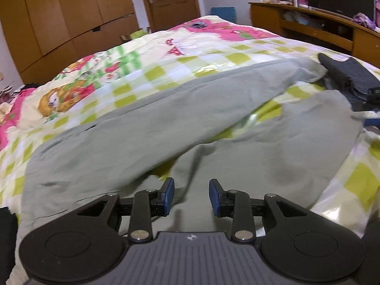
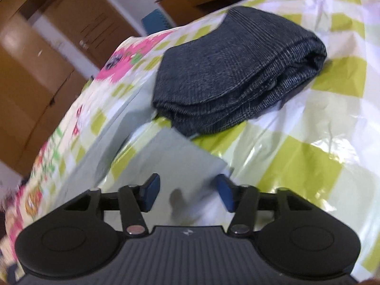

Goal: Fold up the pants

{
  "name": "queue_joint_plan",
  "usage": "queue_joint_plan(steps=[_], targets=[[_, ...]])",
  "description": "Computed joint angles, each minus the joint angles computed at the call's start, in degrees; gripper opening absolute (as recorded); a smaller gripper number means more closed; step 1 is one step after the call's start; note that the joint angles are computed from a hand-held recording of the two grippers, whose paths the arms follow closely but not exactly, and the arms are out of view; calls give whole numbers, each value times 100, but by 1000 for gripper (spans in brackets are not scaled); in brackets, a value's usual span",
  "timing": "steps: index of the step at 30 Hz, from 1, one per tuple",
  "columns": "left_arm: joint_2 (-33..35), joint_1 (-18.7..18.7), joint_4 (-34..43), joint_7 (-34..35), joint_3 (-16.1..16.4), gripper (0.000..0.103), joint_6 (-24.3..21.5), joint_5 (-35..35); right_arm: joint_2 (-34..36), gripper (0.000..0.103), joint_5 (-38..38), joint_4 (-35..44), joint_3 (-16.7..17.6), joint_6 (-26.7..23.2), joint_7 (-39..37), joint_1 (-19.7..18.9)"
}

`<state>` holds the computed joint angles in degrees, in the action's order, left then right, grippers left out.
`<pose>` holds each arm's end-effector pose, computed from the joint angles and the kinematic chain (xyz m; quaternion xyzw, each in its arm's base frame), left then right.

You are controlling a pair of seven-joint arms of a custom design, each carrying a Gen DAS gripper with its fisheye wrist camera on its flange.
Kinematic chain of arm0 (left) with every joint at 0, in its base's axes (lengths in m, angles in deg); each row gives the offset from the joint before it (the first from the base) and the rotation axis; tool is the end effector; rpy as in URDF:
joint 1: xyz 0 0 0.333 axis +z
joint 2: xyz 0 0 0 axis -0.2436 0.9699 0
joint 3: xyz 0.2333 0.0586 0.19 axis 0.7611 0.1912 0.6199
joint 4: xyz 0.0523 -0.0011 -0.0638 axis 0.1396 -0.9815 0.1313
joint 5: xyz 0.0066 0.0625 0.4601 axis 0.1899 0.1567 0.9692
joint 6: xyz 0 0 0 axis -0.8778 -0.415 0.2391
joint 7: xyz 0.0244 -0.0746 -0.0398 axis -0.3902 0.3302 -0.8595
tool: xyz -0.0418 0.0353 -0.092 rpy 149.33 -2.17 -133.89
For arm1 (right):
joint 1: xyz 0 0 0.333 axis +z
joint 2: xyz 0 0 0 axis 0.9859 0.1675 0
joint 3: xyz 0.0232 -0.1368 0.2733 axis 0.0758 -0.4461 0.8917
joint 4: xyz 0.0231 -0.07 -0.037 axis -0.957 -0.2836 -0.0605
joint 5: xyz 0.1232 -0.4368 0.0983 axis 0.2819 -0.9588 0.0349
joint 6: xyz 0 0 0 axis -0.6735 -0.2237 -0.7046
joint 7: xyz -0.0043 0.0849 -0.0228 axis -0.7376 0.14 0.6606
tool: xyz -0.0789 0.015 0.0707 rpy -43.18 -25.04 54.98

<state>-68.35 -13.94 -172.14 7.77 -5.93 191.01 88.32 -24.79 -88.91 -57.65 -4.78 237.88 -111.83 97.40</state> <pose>0.5501 -0.1718 0.4956 -0.5682 0.7293 -0.2452 0.2918 0.6011 0.2654 0.4420 -0.3708 0.8253 -0.1252 0.4072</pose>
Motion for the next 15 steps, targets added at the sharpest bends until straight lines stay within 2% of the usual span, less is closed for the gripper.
queue_joint_plan(steps=[1,2,3,4,5,7,10,11,13,15], targets=[[21,-26,26,17,-2,46,-21,-27,75,4,90,1,-34,248,58,-44],[47,-53,48,38,7,46,-31,-61,83,4,428,-98,-52,567,-63,-96],[82,-78,77,74,22,46,-31,-94,86,4,425,-165,-25,840,91,-196],[114,-102,101,95,27,46,-27,-119,-90,4,20,-259,-192,805,237,-96],[186,-112,145,103,32,46,-4,-129,-89,4,9,-258,-166,805,246,-123],[292,-161,197,99,35,46,74,-168,-393,4,-615,-389,-142,579,505,-208],[424,-277,248,214,93,46,147,-316,-728,4,-597,-570,34,41,262,-392],[451,-307,253,253,109,46,172,-351,-750,9,-410,-556,72,-175,-94,-405],[467,-376,239,411,175,47,193,-483,-763,15,602,-471,21,-759,-1415,-207],[363,-417,140,601,275,47,200,-674,-813,17,540,-357,252,-1439,-1575,-276]])
